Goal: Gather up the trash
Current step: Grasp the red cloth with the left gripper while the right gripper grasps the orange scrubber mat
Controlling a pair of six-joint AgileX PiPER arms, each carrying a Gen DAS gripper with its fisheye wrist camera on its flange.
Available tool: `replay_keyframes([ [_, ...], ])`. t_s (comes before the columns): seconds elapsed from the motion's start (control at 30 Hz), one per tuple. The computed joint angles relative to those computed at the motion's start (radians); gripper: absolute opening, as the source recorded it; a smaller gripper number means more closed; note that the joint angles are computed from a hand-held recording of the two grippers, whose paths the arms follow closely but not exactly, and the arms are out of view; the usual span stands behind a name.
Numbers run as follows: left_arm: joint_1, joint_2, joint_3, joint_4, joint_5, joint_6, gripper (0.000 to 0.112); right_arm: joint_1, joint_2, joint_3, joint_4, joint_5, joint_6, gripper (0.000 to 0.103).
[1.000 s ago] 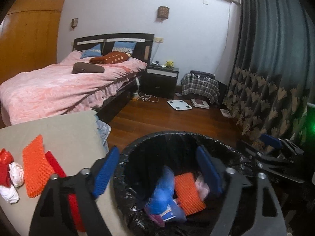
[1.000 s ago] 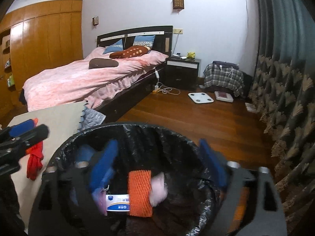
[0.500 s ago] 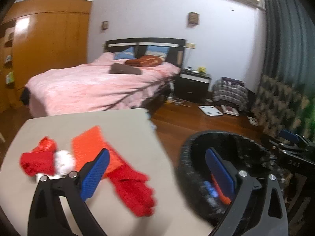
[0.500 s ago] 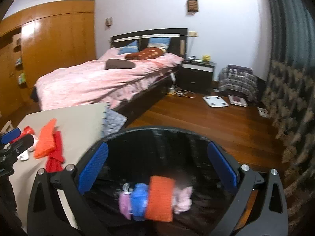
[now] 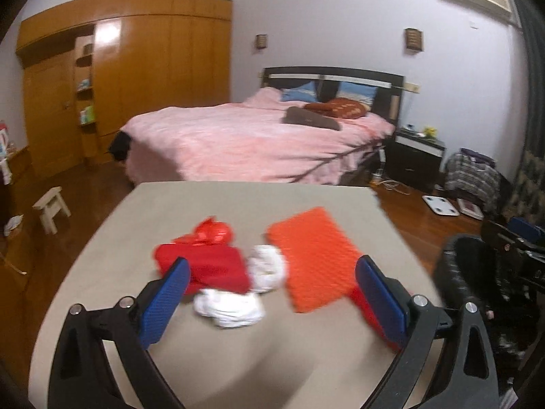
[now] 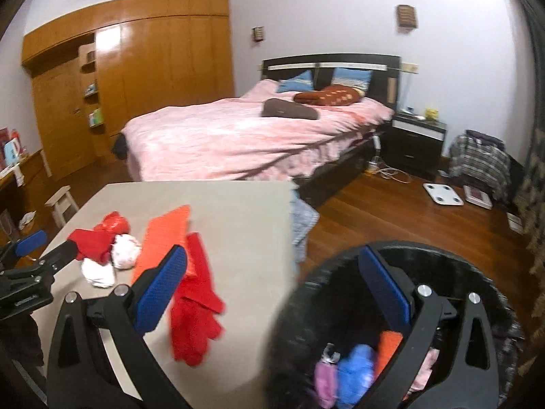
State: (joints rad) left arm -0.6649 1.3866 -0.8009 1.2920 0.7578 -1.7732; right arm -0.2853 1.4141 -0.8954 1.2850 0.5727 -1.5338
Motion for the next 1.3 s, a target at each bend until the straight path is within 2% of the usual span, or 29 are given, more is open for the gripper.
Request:
replay_keyframes([
  [0.2,0.142,-0.008,0.05,0.032,-0.068,-0.021,0.095,0.18,0.052,-0.034,0.009,-0.108,0.049,0.098],
  [0.4,0.276,0.029,0.066,0.054,-0.187,-0.034,0.095,0.275,0.106,-0.06,0.006,-0.183,0.058,0.098],
  [0.63,0.353,0.104,0.023,0.041,-0.269,0.009,0.088,0.355,0.182,-0.095,-0.01,-0.254,0.073,0.098],
  [0.73,0.372,0.125,0.002,0.007,-0.298,0.051,0.078,0.374,0.207,-0.104,-0.01,-0.273,0.07,0.098],
  [0.83,0.386,0.136,-0.003,-0.015,-0.327,0.078,0.059,0.385,0.227,-0.113,-0.02,-0.28,0.083,0.098],
  [0.9,0.389,0.138,-0.001,-0.025,-0.335,0.085,0.04,0.392,0.231,-0.113,-0.027,-0.282,0.087,0.098],
  [1.0,0.381,0.128,0.01,-0.007,-0.334,0.059,0.025,0.403,0.234,-0.107,-0.016,-0.288,0.072,0.098],
  [1.1,0.374,0.12,0.024,0.029,-0.33,0.019,0.015,0.411,0.241,-0.109,-0.027,-0.291,0.085,0.098],
  [1.3,0.349,0.078,0.057,0.083,-0.302,-0.055,0.01,0.433,0.262,-0.117,-0.046,-0.296,0.112,0.098],
])
